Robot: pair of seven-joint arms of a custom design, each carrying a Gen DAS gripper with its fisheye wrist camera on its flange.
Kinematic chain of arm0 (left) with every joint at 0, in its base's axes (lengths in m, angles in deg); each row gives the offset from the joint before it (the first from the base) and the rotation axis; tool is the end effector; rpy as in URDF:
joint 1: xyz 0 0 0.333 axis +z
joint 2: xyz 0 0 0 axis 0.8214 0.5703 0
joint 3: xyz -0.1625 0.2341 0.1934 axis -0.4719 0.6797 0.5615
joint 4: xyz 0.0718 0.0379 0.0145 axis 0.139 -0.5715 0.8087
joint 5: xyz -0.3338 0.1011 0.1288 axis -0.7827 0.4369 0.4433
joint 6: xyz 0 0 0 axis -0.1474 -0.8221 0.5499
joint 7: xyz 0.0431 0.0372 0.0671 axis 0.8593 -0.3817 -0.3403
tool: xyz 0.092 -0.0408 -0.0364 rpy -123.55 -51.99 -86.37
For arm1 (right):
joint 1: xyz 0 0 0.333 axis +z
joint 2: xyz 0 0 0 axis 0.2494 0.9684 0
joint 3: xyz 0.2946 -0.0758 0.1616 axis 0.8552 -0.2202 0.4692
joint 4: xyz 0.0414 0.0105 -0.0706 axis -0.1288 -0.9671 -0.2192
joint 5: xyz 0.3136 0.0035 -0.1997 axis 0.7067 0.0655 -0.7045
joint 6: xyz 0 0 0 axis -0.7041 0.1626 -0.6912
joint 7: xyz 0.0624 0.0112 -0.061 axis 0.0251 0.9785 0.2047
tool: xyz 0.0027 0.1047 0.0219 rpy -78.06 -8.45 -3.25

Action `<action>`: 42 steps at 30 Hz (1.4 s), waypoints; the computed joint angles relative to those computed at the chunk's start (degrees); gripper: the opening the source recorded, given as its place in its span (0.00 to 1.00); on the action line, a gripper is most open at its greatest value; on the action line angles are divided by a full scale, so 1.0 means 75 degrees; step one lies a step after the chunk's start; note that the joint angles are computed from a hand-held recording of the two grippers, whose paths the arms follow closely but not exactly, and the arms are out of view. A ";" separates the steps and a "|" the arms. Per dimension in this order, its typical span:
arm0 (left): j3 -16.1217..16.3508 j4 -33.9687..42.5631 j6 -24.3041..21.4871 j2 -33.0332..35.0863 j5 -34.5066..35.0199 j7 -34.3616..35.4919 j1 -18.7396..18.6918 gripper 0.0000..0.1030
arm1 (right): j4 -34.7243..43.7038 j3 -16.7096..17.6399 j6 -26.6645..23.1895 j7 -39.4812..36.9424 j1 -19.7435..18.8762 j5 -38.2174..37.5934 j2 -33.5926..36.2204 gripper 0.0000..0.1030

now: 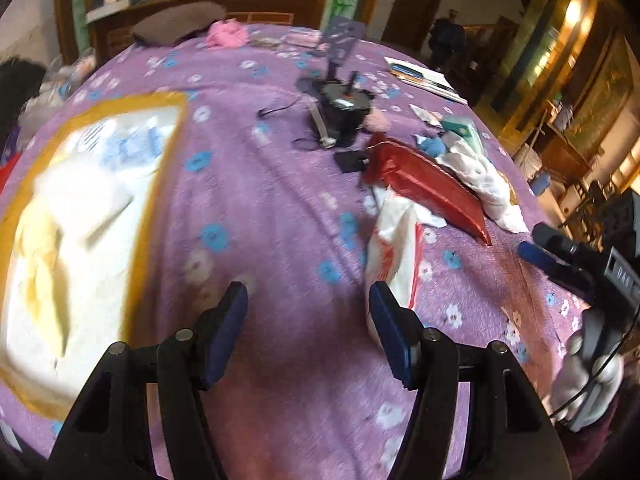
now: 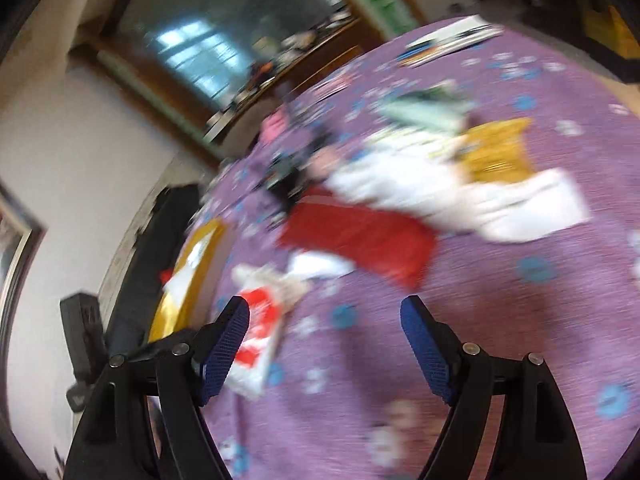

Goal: Organize soft objects

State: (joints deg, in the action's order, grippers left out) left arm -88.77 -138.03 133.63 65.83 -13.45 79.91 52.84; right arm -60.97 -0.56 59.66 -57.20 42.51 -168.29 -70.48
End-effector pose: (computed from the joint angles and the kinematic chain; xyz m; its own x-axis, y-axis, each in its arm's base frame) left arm 0.5876 -0.1324 0.4474 -0.7142 -0.6775 0.1759 -0.6435 0.5365 -0.5460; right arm 0.3466 0.3322 0.4455 -0.4205 -0.6501 -0.6329 -0.3400 0.7596 -0.5544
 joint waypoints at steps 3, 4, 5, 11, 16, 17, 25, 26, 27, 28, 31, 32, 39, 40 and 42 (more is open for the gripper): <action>-0.0197 -0.0175 0.0934 0.0080 0.0140 0.0312 -0.0326 0.60 | -0.0318 0.0059 -0.0607 -0.0650 0.0015 0.0920 -0.0450 0.77; -0.0225 -0.0181 0.1036 0.0110 0.0225 0.0306 -0.0386 0.60 | -0.0386 0.0107 -0.0806 -0.0899 0.0030 0.1252 -0.0597 0.77; -0.0283 -0.0174 0.1047 0.0134 0.0256 0.0360 -0.0434 0.60 | -0.0451 0.0127 -0.0998 -0.1240 0.0028 0.1620 -0.0751 0.77; -0.0451 -0.0192 0.1060 0.0148 0.0052 0.0828 -0.0544 0.60 | 0.0043 0.0206 -0.1559 -0.2783 -0.0139 0.2632 -0.0604 0.77; -0.0493 -0.0099 0.0458 0.0089 -0.0349 0.1267 -0.0474 0.60 | 0.0808 0.0027 -0.1591 -0.4298 -0.0250 0.3001 0.0063 0.77; -0.0498 -0.0083 0.0269 0.0059 -0.0547 0.1439 -0.0422 0.60 | 0.0991 -0.0047 -0.1557 -0.4763 -0.0250 0.3158 0.0221 0.77; -0.0388 -0.0090 -0.0451 0.0079 -0.0448 0.1363 -0.0626 0.69 | 0.1871 -0.0483 -0.1438 -0.6964 -0.0280 0.3791 0.1165 0.76; -0.0402 -0.0177 -0.0345 0.0052 -0.0326 0.1327 -0.0706 0.69 | 0.1956 -0.0527 -0.1465 -0.7149 -0.0273 0.3826 0.1250 0.76; -0.0426 -0.0308 -0.0147 0.0009 -0.0180 0.1319 -0.0806 0.69 | 0.2064 -0.0571 -0.1498 -0.7270 -0.0266 0.3842 0.1367 0.76; -0.0442 -0.0413 0.0017 -0.0026 -0.0060 0.1315 -0.0882 0.69 | 0.2134 -0.0616 -0.1538 -0.7404 -0.0257 0.3880 0.1445 0.77; -0.0503 -0.0843 0.0565 -0.0148 0.0383 0.1257 -0.1142 0.69 | 0.2267 -0.0747 -0.1557 -0.7712 -0.0252 0.3941 0.1627 0.77; -0.0483 -0.1064 0.0947 -0.0181 0.0641 0.1140 -0.1322 0.70 | 0.2284 -0.0783 -0.1534 -0.7757 -0.0251 0.3954 0.1656 0.77; -0.0506 -0.0753 0.0442 -0.0068 0.0067 0.1279 -0.1091 0.39 | 0.2333 -0.0922 -0.1625 -0.7579 -0.0151 0.3719 0.1761 0.47; -0.0482 -0.0666 0.0299 -0.0035 0.0052 0.1205 -0.1051 0.39 | 0.2254 -0.0910 -0.1622 -0.7344 -0.0121 0.3564 0.1679 0.46; -0.0422 -0.0521 0.0024 -0.0004 -0.0021 0.1108 -0.0933 0.39 | 0.2116 -0.0845 -0.1740 -0.6929 -0.0066 0.3328 0.1508 0.46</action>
State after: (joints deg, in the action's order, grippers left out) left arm -91.93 -141.94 133.81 65.80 -13.60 88.22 45.84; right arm -45.10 -6.90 46.61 -109.17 42.02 -143.33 -59.16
